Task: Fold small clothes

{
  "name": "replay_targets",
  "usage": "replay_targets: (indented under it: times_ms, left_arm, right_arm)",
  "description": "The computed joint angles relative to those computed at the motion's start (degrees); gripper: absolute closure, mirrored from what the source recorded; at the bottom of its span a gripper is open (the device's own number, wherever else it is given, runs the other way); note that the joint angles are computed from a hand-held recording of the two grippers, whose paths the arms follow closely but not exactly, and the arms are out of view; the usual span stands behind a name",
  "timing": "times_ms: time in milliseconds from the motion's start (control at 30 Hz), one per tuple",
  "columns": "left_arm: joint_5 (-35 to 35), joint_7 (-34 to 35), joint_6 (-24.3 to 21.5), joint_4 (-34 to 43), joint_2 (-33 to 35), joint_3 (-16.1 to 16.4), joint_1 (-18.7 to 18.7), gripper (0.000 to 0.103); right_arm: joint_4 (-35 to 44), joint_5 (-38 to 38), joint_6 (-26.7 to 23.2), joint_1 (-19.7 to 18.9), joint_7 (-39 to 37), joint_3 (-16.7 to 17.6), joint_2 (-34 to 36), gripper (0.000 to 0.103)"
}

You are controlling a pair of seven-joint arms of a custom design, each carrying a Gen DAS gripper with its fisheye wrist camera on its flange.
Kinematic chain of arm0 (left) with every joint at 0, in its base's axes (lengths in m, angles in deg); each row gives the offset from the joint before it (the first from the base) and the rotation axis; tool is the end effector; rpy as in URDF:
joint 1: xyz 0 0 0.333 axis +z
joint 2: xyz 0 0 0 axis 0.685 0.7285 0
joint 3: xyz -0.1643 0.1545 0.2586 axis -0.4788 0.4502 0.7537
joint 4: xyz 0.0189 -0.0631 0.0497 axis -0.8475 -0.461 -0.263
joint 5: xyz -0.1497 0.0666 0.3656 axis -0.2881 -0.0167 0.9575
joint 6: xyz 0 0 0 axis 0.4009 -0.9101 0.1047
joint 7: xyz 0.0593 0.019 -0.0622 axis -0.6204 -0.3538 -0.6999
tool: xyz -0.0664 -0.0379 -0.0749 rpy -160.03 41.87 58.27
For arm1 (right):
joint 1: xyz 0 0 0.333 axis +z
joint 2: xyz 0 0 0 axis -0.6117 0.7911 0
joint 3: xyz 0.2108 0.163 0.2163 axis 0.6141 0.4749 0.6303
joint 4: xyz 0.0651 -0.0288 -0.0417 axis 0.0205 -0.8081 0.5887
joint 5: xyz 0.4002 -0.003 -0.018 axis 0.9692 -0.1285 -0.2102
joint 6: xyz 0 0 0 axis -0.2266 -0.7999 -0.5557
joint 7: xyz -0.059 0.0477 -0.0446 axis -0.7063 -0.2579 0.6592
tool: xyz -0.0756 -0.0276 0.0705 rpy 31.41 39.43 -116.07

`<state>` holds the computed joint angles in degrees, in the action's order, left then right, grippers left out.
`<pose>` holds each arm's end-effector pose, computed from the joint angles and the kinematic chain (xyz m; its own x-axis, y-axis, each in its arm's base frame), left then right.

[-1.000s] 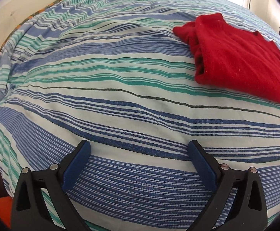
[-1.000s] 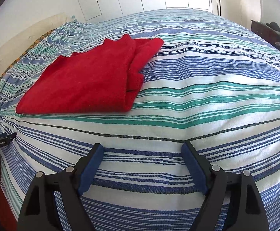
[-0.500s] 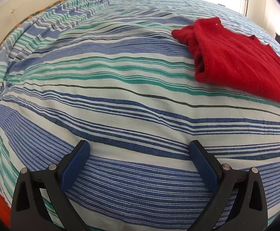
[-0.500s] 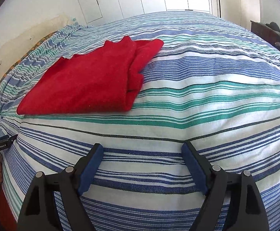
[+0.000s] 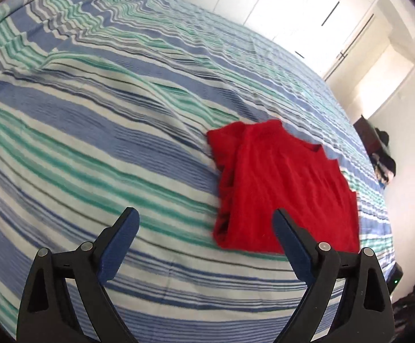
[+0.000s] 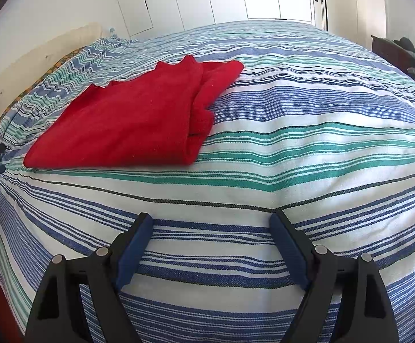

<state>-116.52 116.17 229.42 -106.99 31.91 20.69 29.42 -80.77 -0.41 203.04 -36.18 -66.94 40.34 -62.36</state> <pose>0.4998 -0.1175 0.4659 0.0925 -0.9108 0.4024 -0.7999 -0.3087 -0.5147 0.4366 -0.1126 0.3833 0.1132 -0.9828 -0.1462 -0.7566 0.0102 -0.6538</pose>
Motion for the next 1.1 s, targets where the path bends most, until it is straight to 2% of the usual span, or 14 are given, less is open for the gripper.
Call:
replay_targets:
  times_ms: [33,100,200,267,300,333,367,400,467,533,600,700,800,1100]
  left_arm:
    - [-2.81,3.32,-1.83,3.18,2.64,1.4,-1.3,0.016]
    - [-3.93,5.5,-6.94,9.6,8.43,0.93,-0.09,0.021]
    - [-1.98,3.17,-12.62,16.22,15.45,-0.9,2.11,0.032]
    - [-1.81,2.95,-13.67,17.98,17.91,-2.54,3.32,0.044]
    - [-2.11,3.14,-13.18,18.16,18.49,-3.44,3.94,0.055]
    - [-4.4,4.68,-13.38,18.47,18.92,-4.73,5.15,0.08]
    - [-8.25,7.01,-14.63,19.05,19.28,-6.27,6.9,0.091]
    - [-10.26,7.67,-15.22,19.31,19.26,-7.27,8.16,0.093]
    - [-9.44,5.82,-14.86,18.86,18.09,-8.41,9.3,0.095]
    - [-8.18,2.26,-15.66,18.85,16.71,-8.99,9.74,0.096]
    - [-10.1,0.94,-16.07,19.32,15.41,-9.79,9.87,0.096]
    - [-3.17,-3.63,-16.25,21.64,14.13,-10.09,7.61,0.097]
    - [4.66,-8.88,-18.06,27.67,16.42,-10.93,4.84,0.097]
    - [13.58,-16.61,-20.69,45.71,29.67,-15.66,-1.27,0.097]
  right_arm:
    - [0.01,-0.14,0.04,-0.02,0.08,0.03,0.03,0.019]
    - [0.08,-0.38,-0.15,-0.09,0.22,-0.01,0.08,0.019]
    - [0.2,-0.34,-0.28,-0.13,0.14,-0.05,0.14,0.019]
    - [0.28,-0.32,-0.21,-0.15,0.05,-0.03,0.24,0.019]
    - [0.31,-0.3,-0.17,-0.15,0.01,-0.01,0.28,0.019]
    - [0.31,-0.26,-0.2,-0.16,-0.04,-0.02,0.27,0.019]
    - [0.3,-0.18,-0.22,-0.17,-0.13,-0.04,0.25,0.019]
    - [0.3,-0.09,-0.26,-0.17,-0.22,-0.05,0.24,0.019]
    - [0.37,0.23,-0.49,-0.19,-0.53,-0.12,0.25,0.019]
    - [0.32,0.33,-0.65,-0.26,-0.68,-0.11,0.13,0.018]
    - [0.43,0.8,-1.01,-0.29,-1.26,-0.24,0.16,0.017]
    - [0.48,1.5,-1.53,-0.45,-2.04,-0.36,0.13,0.017]
    - [0.49,2.09,-1.97,-0.7,-2.59,-0.35,0.07,0.016]
    - [0.18,2.79,-2.54,-1.18,-3.2,-0.17,-0.37,0.016]
